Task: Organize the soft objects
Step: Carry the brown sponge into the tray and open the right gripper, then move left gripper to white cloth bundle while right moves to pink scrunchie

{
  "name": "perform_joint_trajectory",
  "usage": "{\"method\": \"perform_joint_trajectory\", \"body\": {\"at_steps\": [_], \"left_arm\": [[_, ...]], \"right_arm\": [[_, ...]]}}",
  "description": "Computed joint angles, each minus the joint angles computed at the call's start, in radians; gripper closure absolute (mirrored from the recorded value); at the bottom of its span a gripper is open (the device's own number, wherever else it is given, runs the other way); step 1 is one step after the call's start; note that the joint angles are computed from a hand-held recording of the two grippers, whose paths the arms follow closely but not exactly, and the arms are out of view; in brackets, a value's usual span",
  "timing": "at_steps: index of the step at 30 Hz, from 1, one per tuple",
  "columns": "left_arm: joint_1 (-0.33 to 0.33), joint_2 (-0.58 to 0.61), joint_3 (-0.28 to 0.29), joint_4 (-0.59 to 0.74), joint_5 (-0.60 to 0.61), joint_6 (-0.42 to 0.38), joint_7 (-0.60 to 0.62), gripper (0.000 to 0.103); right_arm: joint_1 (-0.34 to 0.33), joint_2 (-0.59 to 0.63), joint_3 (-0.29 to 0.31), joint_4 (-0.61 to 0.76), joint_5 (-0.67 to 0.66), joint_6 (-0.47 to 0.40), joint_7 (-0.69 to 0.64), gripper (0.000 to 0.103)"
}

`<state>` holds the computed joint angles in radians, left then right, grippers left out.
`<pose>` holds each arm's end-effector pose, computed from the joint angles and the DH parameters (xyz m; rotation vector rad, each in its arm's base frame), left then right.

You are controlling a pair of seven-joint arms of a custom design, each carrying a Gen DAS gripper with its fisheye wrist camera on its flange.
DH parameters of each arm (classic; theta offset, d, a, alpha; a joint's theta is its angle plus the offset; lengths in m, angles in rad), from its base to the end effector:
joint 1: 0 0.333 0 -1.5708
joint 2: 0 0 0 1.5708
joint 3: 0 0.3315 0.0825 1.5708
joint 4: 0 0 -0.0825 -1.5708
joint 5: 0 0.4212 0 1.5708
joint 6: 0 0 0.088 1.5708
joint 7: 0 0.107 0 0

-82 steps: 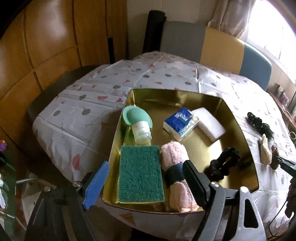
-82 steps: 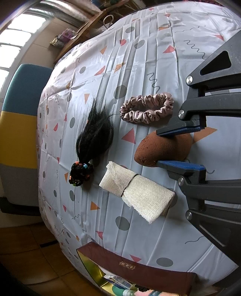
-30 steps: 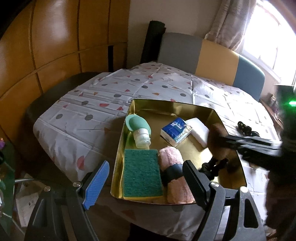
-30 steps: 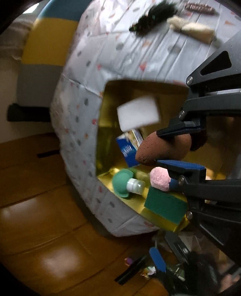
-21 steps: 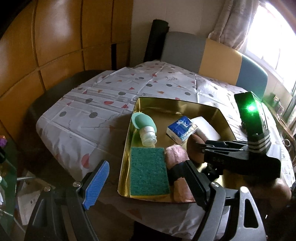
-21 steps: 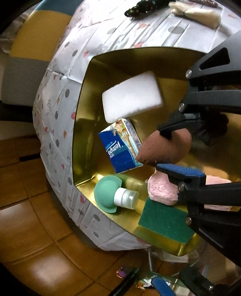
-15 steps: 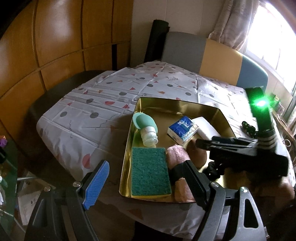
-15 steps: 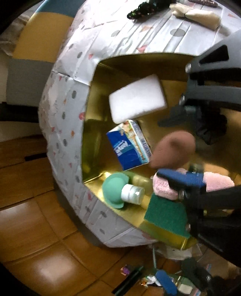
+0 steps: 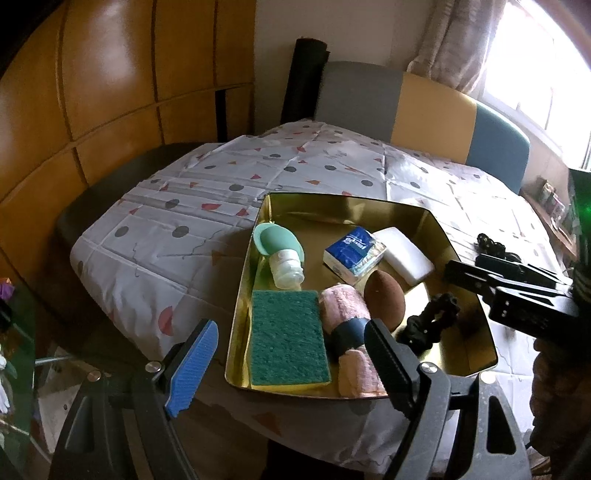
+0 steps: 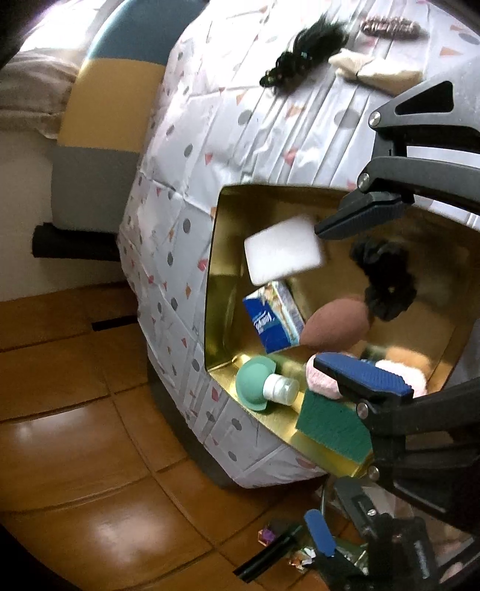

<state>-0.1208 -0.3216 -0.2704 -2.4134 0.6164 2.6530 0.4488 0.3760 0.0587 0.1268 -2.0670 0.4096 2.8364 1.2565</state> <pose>0.4640 -0.2148 0.4799 -2.0037 1.5598 -0.6522 0.5691 0.2880 0.4801 -2.0612 1.2682 -0.3069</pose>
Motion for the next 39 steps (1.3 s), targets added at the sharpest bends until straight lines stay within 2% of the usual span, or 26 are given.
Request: {"method": "perform_joint_trajectory", "body": {"at_steps": [12,17,23,29,35,37,39], "left_arm": [[-0.022,0.022,-0.012,0.035,0.016,-0.013,0.024,0.020],[-0.037,0.046,-0.015,0.059,0.018,-0.015,0.046,0.020],[-0.058,0.083,-0.018,0.099,0.026,-0.020,0.077,0.020],[-0.086,0.136,-0.021,0.154,0.032,-0.031,0.116,0.020],[-0.120,0.193,-0.020,0.217,0.026,-0.041,0.169,0.020],[-0.133,0.215,-0.019,0.242,0.023,-0.041,0.187,0.020],[-0.147,0.242,-0.019,0.270,0.018,-0.039,0.212,0.020]], "right_arm": [[-0.033,-0.105,-0.030,-0.131,-0.064,0.081,0.026,0.033],[-0.074,-0.135,-0.051,-0.168,-0.107,0.085,0.075,0.032],[-0.156,-0.159,-0.076,-0.200,-0.202,0.085,0.182,0.032],[-0.287,-0.160,-0.089,-0.215,-0.408,0.096,0.396,0.032],[-0.415,-0.129,-0.103,-0.219,-0.722,0.086,0.754,0.032],[-0.421,-0.122,-0.120,-0.208,-0.739,0.048,0.828,0.032],[-0.412,-0.123,-0.142,-0.212,-0.680,0.061,0.820,0.032]]}}
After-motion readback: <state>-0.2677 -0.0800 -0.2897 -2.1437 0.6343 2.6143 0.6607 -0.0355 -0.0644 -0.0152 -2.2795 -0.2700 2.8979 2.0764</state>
